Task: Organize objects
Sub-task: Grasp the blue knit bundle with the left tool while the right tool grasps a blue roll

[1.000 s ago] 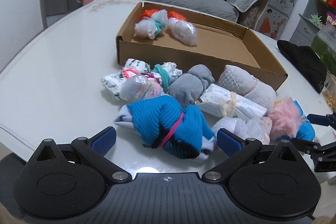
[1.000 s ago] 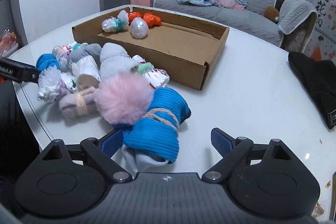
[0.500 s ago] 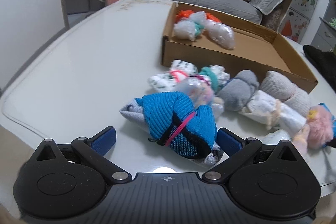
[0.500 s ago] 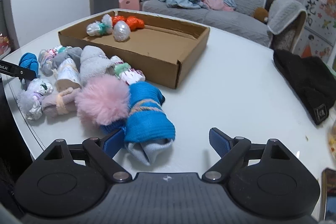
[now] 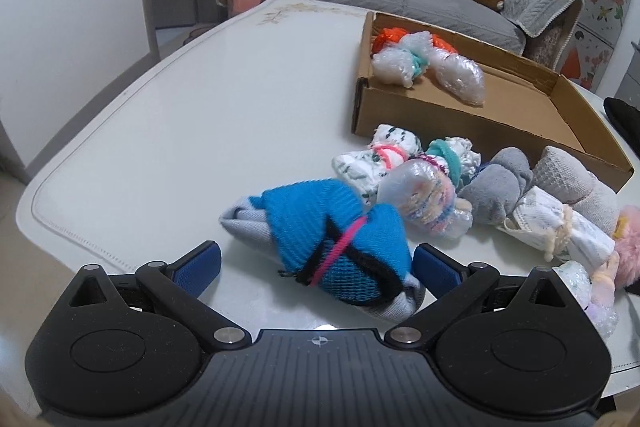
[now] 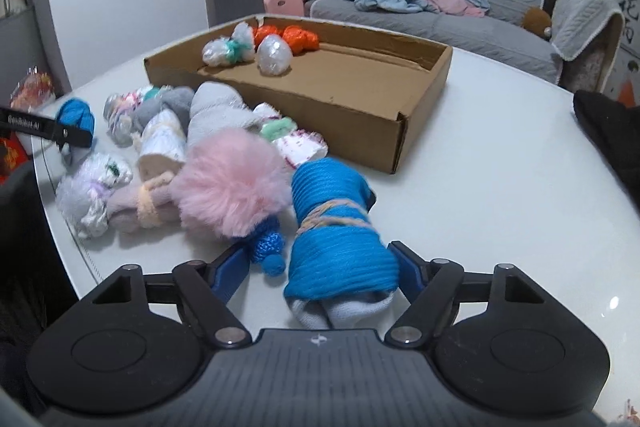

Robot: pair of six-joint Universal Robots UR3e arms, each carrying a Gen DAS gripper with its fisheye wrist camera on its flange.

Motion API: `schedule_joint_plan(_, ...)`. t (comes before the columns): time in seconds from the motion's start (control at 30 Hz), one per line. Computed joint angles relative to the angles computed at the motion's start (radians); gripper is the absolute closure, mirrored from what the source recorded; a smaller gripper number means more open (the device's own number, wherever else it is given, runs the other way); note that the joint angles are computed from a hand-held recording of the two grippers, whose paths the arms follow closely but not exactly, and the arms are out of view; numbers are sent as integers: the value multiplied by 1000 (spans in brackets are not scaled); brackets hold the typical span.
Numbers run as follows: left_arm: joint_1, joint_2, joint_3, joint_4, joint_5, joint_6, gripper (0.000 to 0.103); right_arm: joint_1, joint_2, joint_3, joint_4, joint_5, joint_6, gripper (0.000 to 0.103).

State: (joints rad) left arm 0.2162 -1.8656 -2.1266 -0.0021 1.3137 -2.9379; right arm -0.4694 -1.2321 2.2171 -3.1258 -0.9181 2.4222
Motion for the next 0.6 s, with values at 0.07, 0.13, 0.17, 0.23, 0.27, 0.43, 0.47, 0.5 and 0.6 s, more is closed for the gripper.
schedule_joint_plan(0.07, -5, -8, 2, 12, 4, 11, 1, -14, -8, -2, 18, 11, -10, 35)
schedule_joint_plan(0.13, 1, -11, -7, 25, -5, 13, 1, -37, -30, 13, 36, 33, -37, 35)
schedule_joint_plan(0.17, 3, -13, -4, 19, -9, 12, 1, -50, -39, 25, 31, 39, -47, 34)
schedule_joint_plan(0.23, 6, -13, -2, 13, -15, 6, 0, -67, -48, 26, 39, 45, -47, 33)
schedule_joint_plan(0.27, 3, -16, 1, 13, -11, 7, 0, -73, -45, 27, 26, 42, -44, 33)
schedule_joint_plan(0.43, -8, -26, 5, 23, -6, 18, 0, -87, -27, 21, -13, 27, -7, 33)
schedule_joint_plan(0.47, -11, -30, 5, 31, -6, 23, 0, -91, -24, 13, 3, 39, -14, 33)
schedule_joint_plan(0.5, -12, -33, 5, 34, -9, 29, 0, -92, -21, 7, 17, 51, -28, 35)
schedule_joint_plan(0.6, -12, -38, 3, 47, -17, 25, 1, -74, -1, -12, 10, 66, -67, 37)
